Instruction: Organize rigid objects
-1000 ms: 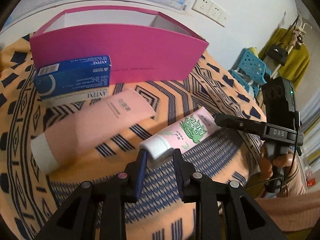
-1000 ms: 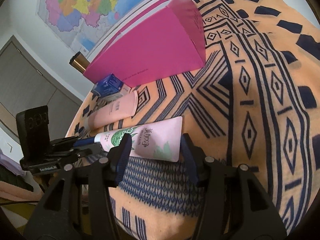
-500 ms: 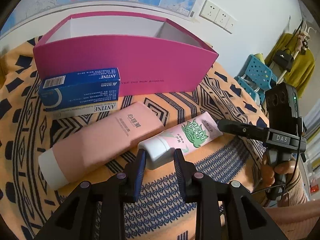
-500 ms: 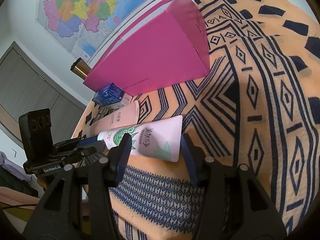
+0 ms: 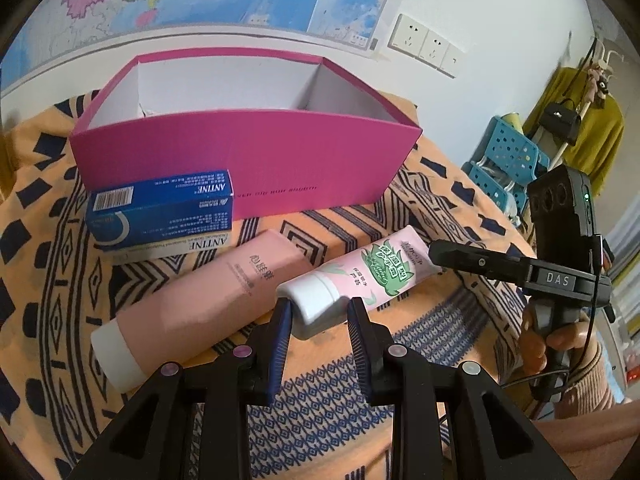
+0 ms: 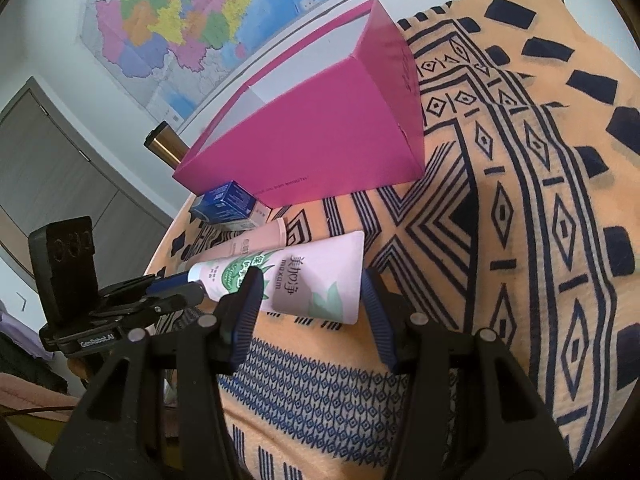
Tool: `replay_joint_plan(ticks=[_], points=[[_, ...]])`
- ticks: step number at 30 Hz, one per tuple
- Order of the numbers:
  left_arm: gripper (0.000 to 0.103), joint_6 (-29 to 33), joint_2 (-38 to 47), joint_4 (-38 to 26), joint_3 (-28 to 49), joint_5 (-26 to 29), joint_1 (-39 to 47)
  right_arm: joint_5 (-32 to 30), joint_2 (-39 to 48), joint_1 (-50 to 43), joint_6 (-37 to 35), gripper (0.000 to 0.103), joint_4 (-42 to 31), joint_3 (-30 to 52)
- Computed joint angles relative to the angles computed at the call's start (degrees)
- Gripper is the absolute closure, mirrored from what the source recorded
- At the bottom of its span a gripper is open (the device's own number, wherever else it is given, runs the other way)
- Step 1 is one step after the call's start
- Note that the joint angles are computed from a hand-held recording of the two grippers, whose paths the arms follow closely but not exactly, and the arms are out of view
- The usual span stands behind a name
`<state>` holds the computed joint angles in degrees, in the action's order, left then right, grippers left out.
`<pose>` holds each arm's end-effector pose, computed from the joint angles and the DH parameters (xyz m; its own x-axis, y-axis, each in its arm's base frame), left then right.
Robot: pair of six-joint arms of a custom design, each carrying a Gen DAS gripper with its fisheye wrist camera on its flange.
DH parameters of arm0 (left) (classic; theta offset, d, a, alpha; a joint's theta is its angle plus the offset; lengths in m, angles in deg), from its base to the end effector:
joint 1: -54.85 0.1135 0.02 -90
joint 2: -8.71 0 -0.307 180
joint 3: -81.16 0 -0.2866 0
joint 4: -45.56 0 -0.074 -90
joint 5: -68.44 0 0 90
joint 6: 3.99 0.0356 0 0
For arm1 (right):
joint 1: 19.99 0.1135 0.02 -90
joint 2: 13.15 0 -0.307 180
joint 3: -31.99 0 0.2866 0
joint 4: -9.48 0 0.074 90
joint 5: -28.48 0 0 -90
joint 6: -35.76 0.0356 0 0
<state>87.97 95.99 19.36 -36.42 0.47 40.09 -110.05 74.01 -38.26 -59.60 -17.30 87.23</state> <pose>0.3183 -0.0977 0.2164 -0.7358 0.2267 -0.6381 0.4896 0.8291 -0.2701 0.2920 -0.0683 0.1852 -0.7927 0.1966 -0.5771 -0.2371 0.7726 0.5889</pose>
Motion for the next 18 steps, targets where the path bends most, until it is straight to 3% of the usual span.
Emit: replay_joint_plan(ticks=[18], points=[[0.075, 0.1, -1.9, 0.8, 0.5, 0.0, 0.1, -0.2, -2.6, -0.2, 0.0, 0.05, -0.2, 1.2]])
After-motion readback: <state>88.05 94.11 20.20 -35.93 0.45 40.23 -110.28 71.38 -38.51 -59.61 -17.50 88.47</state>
